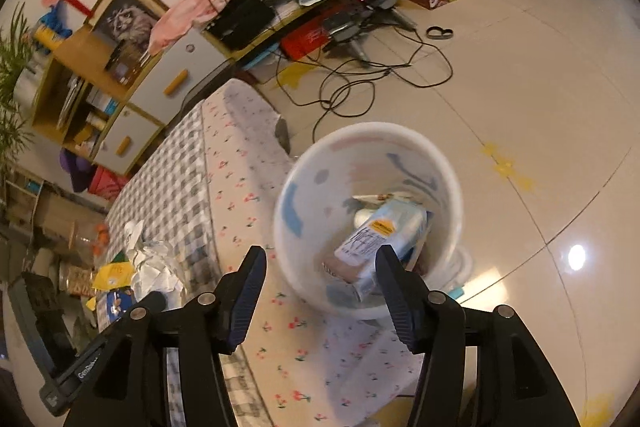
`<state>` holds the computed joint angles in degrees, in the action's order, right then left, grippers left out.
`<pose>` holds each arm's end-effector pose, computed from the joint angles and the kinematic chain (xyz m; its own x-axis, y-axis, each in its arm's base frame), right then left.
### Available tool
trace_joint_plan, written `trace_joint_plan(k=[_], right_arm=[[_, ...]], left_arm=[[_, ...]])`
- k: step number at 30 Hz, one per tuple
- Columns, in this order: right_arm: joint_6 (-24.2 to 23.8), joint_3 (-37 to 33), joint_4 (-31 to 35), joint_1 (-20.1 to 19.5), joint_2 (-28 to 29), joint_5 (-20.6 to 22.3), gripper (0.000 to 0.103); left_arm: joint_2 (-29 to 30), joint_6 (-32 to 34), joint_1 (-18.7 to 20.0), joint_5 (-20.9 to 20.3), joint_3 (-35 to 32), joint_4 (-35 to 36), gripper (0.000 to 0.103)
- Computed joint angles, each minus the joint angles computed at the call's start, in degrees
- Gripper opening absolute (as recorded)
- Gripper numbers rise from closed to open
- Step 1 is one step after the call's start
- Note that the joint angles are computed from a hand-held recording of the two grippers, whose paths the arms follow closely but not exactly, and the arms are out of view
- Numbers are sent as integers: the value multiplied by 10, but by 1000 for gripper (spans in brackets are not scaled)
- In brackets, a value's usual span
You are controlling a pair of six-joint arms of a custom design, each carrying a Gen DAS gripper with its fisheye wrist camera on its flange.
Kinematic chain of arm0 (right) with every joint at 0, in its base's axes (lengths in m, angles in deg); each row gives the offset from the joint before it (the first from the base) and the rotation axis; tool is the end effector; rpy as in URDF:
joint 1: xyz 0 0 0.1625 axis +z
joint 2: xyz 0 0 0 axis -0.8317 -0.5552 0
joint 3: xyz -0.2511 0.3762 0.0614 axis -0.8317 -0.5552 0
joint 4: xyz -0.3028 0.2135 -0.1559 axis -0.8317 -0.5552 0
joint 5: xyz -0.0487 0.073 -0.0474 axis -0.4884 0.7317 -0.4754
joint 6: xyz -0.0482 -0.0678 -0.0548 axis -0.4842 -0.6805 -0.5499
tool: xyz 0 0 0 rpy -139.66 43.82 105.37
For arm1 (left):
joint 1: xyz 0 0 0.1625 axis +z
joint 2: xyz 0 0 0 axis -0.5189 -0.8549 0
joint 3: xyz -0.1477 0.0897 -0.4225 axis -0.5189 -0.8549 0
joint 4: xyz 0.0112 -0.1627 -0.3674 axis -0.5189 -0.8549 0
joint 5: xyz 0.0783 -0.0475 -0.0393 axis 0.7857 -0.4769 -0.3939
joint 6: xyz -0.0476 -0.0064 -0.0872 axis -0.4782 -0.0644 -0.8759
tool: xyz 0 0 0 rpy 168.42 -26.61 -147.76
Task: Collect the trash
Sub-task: 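Carry tissue and carton over the white bin and open both grippers to drop them, then move both open grippers back to the table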
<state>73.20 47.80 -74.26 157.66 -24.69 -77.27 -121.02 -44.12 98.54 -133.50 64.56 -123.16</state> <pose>0.2396 -0.7358 0.0842 -0.9263 0.0597 0.3720 -0.1096 0.9021 -0.4175 -0.0850 -0.6723 0.2053 -0.9326 -0.0030 -0.3608 0.1778 0.8663 -0.4669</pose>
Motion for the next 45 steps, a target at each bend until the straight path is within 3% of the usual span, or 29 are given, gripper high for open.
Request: trace_joint_plan(k=[19,21,24,26,30,45], right_arm=[[-17,57,-25,-23,-48,-33,60],[-19,60,-28,-24,-50,-37,60],[-21,63,-32,-26,-54,-40,60],[-19,66,-33,-27,-57,-39,60],[-21,67,-36,-28,-60,-39,60],[-33,51,-29,-20,-47,-45,61]], left_arm=[[83,67,-6,-68,-55,-26,39],[88,73,-6,-69,-58,-30,43],[92,73,-6,-72,-64,-22,66],[94,70,-11,-51,-63,-23,81],[97,81,-19,-17,-60,-28,84],[73,64,-20,17,-34,-40,95]])
